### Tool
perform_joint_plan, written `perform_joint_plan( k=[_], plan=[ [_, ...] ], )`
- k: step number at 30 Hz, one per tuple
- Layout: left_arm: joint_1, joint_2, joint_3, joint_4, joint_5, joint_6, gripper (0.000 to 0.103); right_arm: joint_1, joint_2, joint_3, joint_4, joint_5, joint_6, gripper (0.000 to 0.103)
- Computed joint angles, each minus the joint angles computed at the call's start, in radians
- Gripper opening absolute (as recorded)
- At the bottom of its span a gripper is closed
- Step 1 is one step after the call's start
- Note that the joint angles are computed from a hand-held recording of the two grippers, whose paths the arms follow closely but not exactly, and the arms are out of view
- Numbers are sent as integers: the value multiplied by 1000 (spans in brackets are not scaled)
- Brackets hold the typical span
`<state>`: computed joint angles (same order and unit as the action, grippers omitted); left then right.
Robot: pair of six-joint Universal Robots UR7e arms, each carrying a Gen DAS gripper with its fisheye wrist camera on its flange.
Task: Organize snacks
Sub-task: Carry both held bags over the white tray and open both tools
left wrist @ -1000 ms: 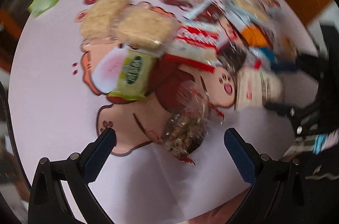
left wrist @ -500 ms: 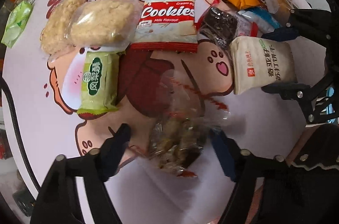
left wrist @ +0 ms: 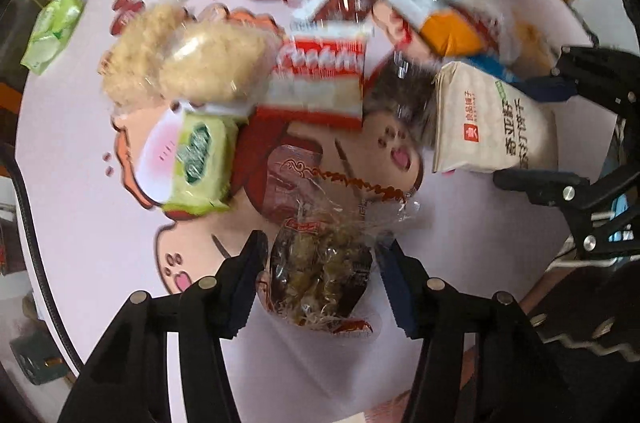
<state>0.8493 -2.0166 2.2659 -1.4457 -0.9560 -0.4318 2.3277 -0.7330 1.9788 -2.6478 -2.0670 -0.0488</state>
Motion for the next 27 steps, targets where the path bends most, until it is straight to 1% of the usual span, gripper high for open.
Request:
perform_joint_plan(
  k=[3,5,8,11,14,15,17,20,21,25,27],
  plan=[
    [-39,23,-47,2,25,-28,55,8,-10,-44,3,-17,14,60],
    [-55,56,-95,-18,51,-23,55,13,-22,-79,-1,-38,16,60],
    [-75,85,-167,-26,97,0,55,14,-19,-161,9,-67,7,60],
    [-74,157,-259,-86,146,56,55,8,-3,-277,26,-115,7,60],
    [-53,239,-350,-138,197,106,55,-4,37,-397,40,-157,6,60],
    [-43,283,-392,-179,225,142,55,-8,63,-459,47,-185,-2,61],
    [-23,345,-449,-230,258,185,55,-16,112,-556,47,-227,-22,61],
    [21,468,-568,-325,298,258,55,-36,187,-699,80,-263,-7,61],
    [37,504,-605,-348,302,275,55,-49,222,-764,105,-267,13,61],
    [111,624,-716,-457,286,340,56,-85,317,-905,186,-303,62,61],
    [152,688,-763,-495,280,354,56,-108,369,-972,256,-319,97,61]
  ],
)
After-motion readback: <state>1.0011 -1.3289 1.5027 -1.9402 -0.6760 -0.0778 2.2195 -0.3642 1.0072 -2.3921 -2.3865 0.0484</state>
